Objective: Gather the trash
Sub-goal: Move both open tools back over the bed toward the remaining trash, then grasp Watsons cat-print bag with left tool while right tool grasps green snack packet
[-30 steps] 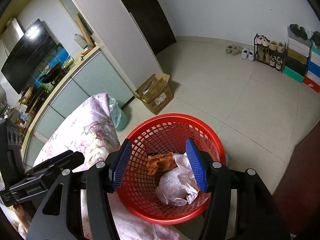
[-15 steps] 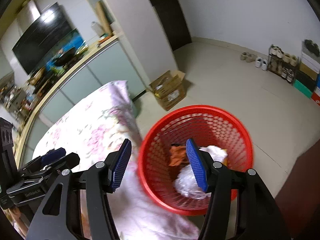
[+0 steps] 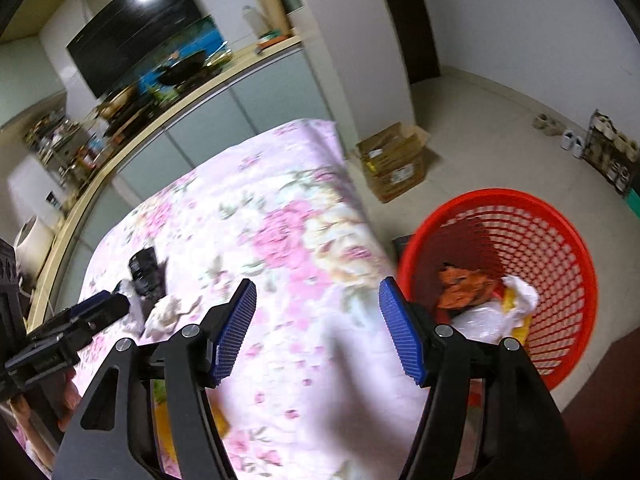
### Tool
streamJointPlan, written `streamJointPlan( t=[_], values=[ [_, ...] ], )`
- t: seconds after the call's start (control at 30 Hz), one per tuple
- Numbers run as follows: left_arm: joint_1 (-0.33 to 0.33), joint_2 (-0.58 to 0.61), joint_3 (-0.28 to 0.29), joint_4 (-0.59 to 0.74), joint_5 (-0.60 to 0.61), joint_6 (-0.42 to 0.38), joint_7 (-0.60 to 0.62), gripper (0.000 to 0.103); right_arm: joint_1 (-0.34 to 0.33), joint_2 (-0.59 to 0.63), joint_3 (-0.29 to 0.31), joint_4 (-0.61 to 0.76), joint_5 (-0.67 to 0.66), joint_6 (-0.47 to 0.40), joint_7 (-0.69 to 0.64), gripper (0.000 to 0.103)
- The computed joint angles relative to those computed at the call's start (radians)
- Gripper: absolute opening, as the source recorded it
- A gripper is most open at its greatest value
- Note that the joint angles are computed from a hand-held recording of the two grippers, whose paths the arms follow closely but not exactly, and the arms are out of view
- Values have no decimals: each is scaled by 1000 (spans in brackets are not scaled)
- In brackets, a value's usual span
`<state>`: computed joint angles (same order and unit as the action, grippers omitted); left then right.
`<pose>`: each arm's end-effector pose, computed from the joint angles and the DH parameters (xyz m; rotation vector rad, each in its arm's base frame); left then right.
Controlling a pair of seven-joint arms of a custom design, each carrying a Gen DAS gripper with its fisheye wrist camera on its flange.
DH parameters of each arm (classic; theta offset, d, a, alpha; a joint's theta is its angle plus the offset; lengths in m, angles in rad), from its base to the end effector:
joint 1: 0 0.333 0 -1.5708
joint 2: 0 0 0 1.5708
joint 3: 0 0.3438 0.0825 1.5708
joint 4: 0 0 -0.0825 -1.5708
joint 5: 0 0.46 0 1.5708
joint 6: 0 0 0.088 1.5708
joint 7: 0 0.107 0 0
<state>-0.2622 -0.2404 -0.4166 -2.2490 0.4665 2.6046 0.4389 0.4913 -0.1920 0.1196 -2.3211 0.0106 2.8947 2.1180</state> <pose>0.4431 -0.3837 0.5117 -1.9650 1.7781 -0.8220 0.4798 0.3382 0.4955 -1.7396 1.6359 -0.2164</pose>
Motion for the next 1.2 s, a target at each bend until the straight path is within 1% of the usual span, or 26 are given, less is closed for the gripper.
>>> streamJointPlan(
  t=[0.07,0.17,0.33,0.43,0.53,0.7,0.83,1.03,1.07,1.1,1.2],
  values=[
    [8,-62,10,-53,-12,-10,-18,84,16,10,0,12,17,-3,-22,62],
    [32,-147,6,-123,-35,-27,-39,84,31,23,5,27,34,-8,-45,62],
    [83,-261,-15,-216,-62,-72,-50,84,44,41,12,43,61,-14,-75,62],
    [96,-290,-13,-262,-94,-50,-36,84,50,55,16,54,81,-22,-92,62],
    [105,-277,-20,-273,-116,-32,-1,84,50,66,20,65,93,-29,-103,62],
    [118,-188,-30,-235,-110,4,61,84,45,72,28,73,93,-35,-108,62],
    [109,-107,-5,-200,-117,32,114,84,40,75,33,75,80,-43,-95,62],
    [96,-50,18,-173,-110,39,141,83,35,81,32,76,79,-54,-90,63],
    [93,-44,22,-170,-108,39,145,77,36,81,32,77,83,-57,-93,63],
    [87,-35,28,-166,-113,39,155,68,36,82,31,78,86,-58,-97,63],
    [89,-25,21,-156,-77,12,137,59,38,89,32,85,96,-64,-112,63]
  ],
)
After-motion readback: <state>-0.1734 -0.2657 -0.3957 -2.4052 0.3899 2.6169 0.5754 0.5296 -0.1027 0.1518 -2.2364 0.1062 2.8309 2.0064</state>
